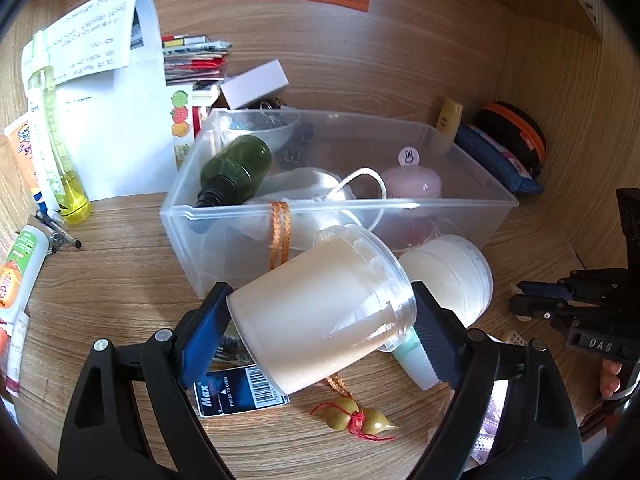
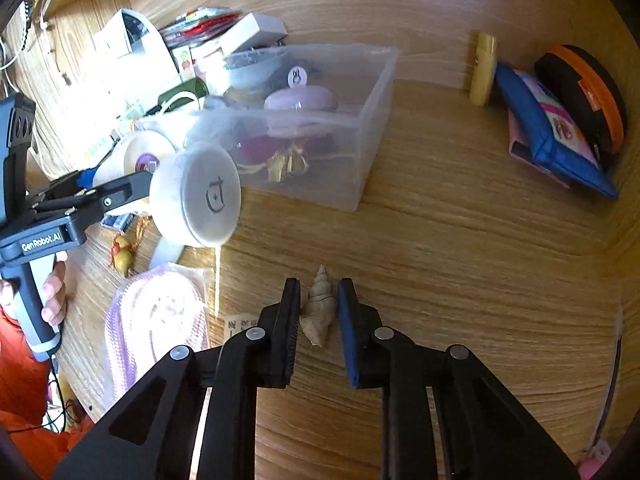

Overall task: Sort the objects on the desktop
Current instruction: 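Lift the white jar with the left gripper while the right gripper grasps the seashell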

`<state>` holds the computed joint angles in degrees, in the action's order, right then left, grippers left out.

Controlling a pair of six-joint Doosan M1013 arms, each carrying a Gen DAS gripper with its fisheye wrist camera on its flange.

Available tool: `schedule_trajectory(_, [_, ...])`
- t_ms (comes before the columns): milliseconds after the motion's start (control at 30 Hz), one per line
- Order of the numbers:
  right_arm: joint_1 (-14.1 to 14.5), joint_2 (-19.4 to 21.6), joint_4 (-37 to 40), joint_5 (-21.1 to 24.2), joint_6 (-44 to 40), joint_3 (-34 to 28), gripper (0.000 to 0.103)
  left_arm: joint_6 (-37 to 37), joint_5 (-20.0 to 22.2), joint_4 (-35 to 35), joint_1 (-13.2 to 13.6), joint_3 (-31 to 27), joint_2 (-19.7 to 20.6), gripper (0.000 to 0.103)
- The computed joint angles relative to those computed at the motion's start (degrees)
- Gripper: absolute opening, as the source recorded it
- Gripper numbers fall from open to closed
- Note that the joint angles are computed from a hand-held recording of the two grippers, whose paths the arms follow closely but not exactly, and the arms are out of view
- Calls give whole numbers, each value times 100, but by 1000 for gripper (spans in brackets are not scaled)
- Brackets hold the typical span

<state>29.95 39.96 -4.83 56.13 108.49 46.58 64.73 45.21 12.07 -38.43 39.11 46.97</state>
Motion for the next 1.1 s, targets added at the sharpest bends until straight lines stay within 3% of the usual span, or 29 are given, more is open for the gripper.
schedule_trajectory(333, [-11, -94, -136, -454, 208, -129, 17, -389, -587, 516, -47, 448, -250, 87])
schedule_trajectory(833, [0, 219, -97, -503, 30, -923, 17, 121, -827, -16, 86, 404, -419, 86])
schedule_trajectory(867, [-5, 239, -68, -495, 3, -966, 17, 153, -866, -30, 93, 422, -439, 81])
schedule_trajectory(967, [-21, 324, 16, -453, -85, -1141, 17, 485, -869, -259, 126, 296, -437, 44])
schedule_trajectory(1033, [-40, 372, 106, -430, -140, -1240, 17, 822, -893, -600, 172, 172, -400, 44])
schedule_trajectory(1100, [-49, 463, 153, -348, -162, -1410, 17, 465, -748, -110, 137, -14, -284, 44])
